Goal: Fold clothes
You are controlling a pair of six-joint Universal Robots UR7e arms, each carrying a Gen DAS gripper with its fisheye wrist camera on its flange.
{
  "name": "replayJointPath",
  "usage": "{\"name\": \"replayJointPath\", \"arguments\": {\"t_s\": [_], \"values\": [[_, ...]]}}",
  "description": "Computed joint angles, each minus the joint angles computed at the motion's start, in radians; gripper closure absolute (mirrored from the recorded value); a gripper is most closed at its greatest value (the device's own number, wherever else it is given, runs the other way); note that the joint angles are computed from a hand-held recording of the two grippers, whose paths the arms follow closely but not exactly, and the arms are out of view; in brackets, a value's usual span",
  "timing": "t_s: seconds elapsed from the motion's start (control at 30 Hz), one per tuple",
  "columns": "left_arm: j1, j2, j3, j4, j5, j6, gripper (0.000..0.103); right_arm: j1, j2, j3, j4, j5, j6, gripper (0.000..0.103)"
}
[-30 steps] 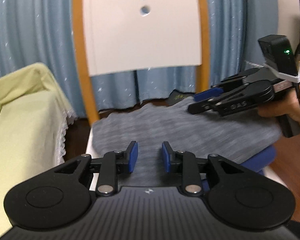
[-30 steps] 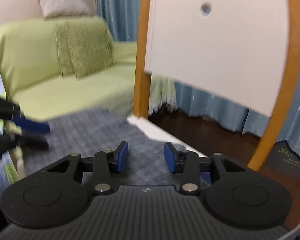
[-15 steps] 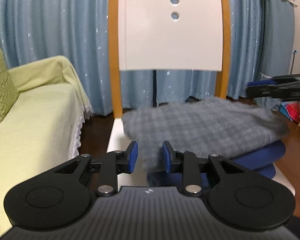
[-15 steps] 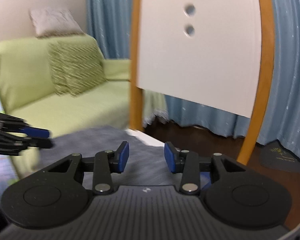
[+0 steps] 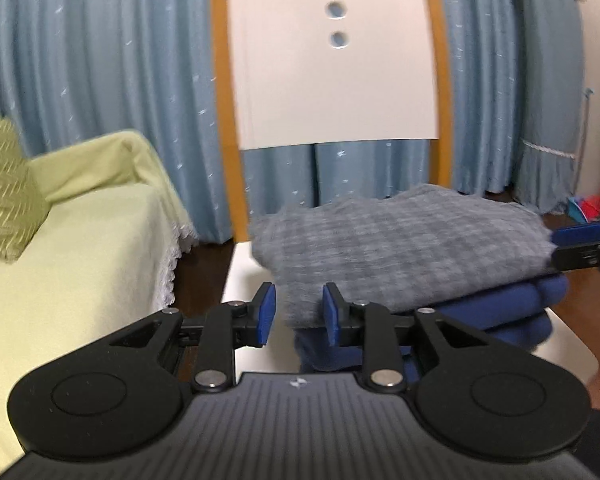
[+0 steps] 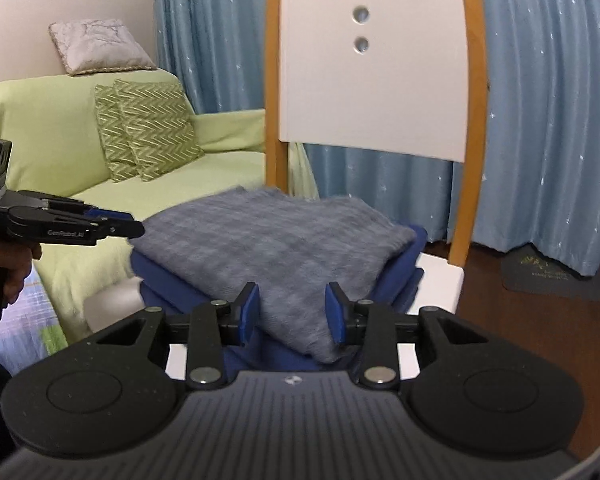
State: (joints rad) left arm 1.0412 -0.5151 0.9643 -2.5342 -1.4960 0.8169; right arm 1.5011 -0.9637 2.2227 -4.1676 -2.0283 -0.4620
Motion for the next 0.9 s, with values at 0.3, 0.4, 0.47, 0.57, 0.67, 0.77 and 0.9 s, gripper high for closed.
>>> {"name": "replayJointPath", "arguments": {"t_s": [0.3,0.4,0.47,0.57,0.67,0.77,0.9], "values": [[-0.001,0.011,-0.004,0.013,0.025,-0.018,0.069,-0.003,0.054,-0.014,-0.04,-0.037,0.003,0.07],[-0.006,-0.014,0.017,0.02,0.026,-0.044,0.067,0.011,0.038,-0.012,-0.007,-0.061,0.027,0.068],[-0.005,-0.052,0.058,0.024,0.02,-0.054,0.059,0.03,0.021,0.001,-0.019,-0.07,0.068,0.067],[-0.006,-0.125,0.155,0.02,0.02,-0.102,0.037,0.074,0.003,0.039,-0.051,-0.112,0.112,0.055],[-0.009,-0.19,0.256,0.001,0.031,-0.133,0.025,0.112,0.008,0.077,-0.072,-0.171,0.162,0.046],[-0.014,-0.251,0.354,-0.005,0.061,-0.175,0.015,0.15,0.043,0.111,-0.104,-0.238,0.238,0.029],[-0.024,-0.299,0.434,-0.028,0.108,-0.236,0.004,0.202,0.108,0.119,-0.139,-0.34,0.271,0.007]]}}
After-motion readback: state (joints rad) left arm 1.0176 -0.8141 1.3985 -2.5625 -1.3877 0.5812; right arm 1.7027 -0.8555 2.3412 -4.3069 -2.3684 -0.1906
